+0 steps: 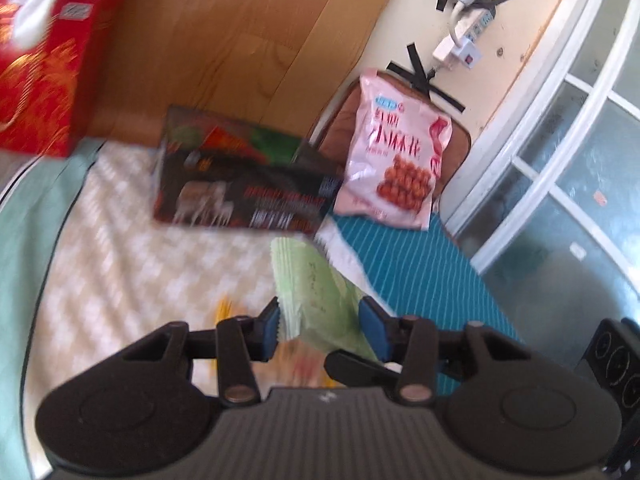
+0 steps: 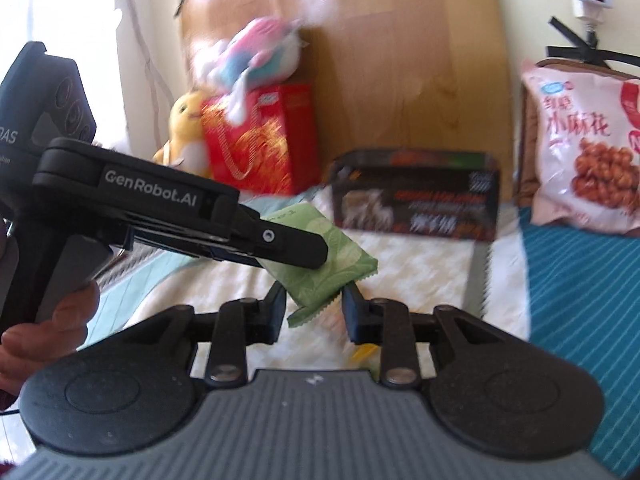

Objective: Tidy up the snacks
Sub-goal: 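Drop the pale green packet into the black box, then grasp the clear nut packet with yellow edge using the left gripper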

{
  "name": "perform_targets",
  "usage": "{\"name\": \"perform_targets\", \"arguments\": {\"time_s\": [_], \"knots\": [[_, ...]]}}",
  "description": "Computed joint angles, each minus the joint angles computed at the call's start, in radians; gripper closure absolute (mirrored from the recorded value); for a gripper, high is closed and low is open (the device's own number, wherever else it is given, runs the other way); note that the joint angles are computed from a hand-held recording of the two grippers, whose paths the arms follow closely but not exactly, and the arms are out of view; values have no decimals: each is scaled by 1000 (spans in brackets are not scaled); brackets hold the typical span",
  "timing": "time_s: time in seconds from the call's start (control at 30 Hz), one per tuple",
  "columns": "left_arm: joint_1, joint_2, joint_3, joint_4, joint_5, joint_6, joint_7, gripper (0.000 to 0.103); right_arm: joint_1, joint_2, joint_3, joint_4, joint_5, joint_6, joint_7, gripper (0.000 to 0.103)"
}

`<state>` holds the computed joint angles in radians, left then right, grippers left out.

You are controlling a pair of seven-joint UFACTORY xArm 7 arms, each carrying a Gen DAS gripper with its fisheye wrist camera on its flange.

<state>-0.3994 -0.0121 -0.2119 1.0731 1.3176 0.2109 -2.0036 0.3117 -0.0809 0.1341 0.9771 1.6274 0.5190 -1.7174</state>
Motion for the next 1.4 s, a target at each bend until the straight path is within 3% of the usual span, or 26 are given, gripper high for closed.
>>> {"name": "perform_targets", "arguments": {"time_s": [0.13, 0.3, 0.37, 0.47, 0.57, 0.7, 0.87, 0.97, 1.03, 1.13, 1.4], "knots": [[20, 112, 49, 149, -73, -25, 138, 62, -10, 157, 6, 202, -25, -19, 61, 70], [11, 245, 129, 308, -173, -3, 284, 56, -1, 384, 53, 489, -211, -121, 244, 70], [9, 291, 147, 359, -238, 35, 352, 52, 14, 450, 69, 562, -286, -170, 290, 68], [-56, 294, 205, 378, -219, 167, 321, 48, 23, 505, 83, 624, -368, -222, 359, 68], [-96, 218, 234, 287, -63, 165, 147, 47, -82, 443, 155, 552, -247, -174, 277, 65], [-99, 118, 176, 161, 60, 194, 11, 42, -152, 309, 136, 380, -190, -57, 288, 59], [-58, 79, 90, 47, -16, 153, 31, 35, -165, 157, 39, 159, -268, 152, 393, 57], [-40, 93, 66, 12, -134, 116, 74, 33, -129, 112, 21, 87, -326, 156, 404, 56], [-74, 94, 70, 1, -105, 150, 34, 44, -103, 100, 18, 62, -364, 166, 430, 55], [-88, 64, 29, -29, -119, 201, 35, 59, -61, 51, 24, -3, -302, 94, 356, 55], [-86, -76, -62, -184, -59, 229, -140, 67, 7, -99, -20, -160, -212, 115, 195, 58]]}}
